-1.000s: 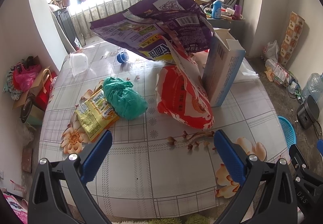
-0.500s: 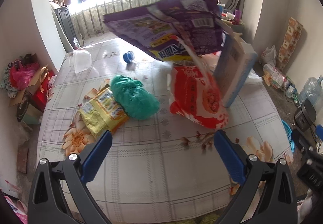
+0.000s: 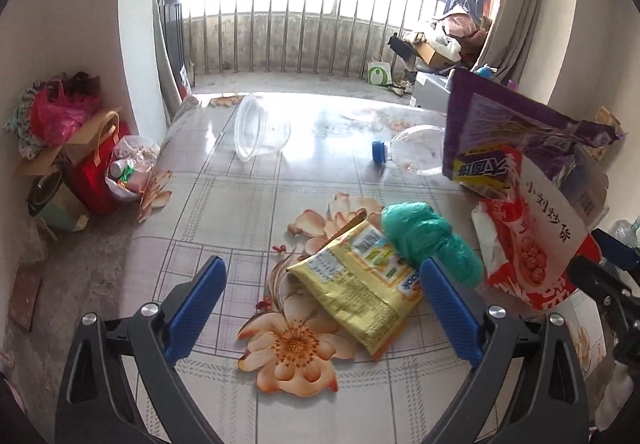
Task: Collect trash
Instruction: 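Grasp the green plastic bag with the right tool while the left tool grasps the yellow snack packet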
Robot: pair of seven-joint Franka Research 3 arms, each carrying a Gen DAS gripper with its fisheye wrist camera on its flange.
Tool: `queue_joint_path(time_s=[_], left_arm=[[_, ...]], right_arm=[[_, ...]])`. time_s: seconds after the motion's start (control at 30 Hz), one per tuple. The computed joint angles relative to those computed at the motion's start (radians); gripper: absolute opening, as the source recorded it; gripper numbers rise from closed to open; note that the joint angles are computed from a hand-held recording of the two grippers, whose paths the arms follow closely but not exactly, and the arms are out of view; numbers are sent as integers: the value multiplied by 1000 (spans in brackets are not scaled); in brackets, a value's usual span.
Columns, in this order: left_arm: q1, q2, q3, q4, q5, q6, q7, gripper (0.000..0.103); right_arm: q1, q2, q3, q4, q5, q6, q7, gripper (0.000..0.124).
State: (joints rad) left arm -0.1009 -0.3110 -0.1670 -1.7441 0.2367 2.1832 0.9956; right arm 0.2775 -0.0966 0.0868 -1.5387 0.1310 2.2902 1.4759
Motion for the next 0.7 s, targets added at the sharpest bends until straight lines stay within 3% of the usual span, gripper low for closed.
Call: queue_joint_path(time_s=[0.13, 0.27, 0.33, 0.5, 0.6, 0.7], left_arm=[[-24, 8, 65, -14, -174, -27, 84, 72], [-39, 31, 93, -24, -322, -35, 155, 50], [-37, 48, 100, -16, -382, -53, 176, 40], [-21, 55, 95, -17, -431, -54, 214, 39], [-12, 55, 100, -14, -450, -67, 233, 38], [-4, 53, 109, -14, -473, -84, 257, 38]], right_arm=[[26, 80, 12, 89, 19, -58, -43, 70], [52, 167, 17, 209, 2, -139, -31, 58], [56, 162, 12, 219, 24, -140, -33, 58], [55, 59, 6, 107, 94, -4, -114, 58], [66, 54, 19, 82, 127, 30, -176, 58], [78, 97, 33, 117, 71, -28, -137, 58]])
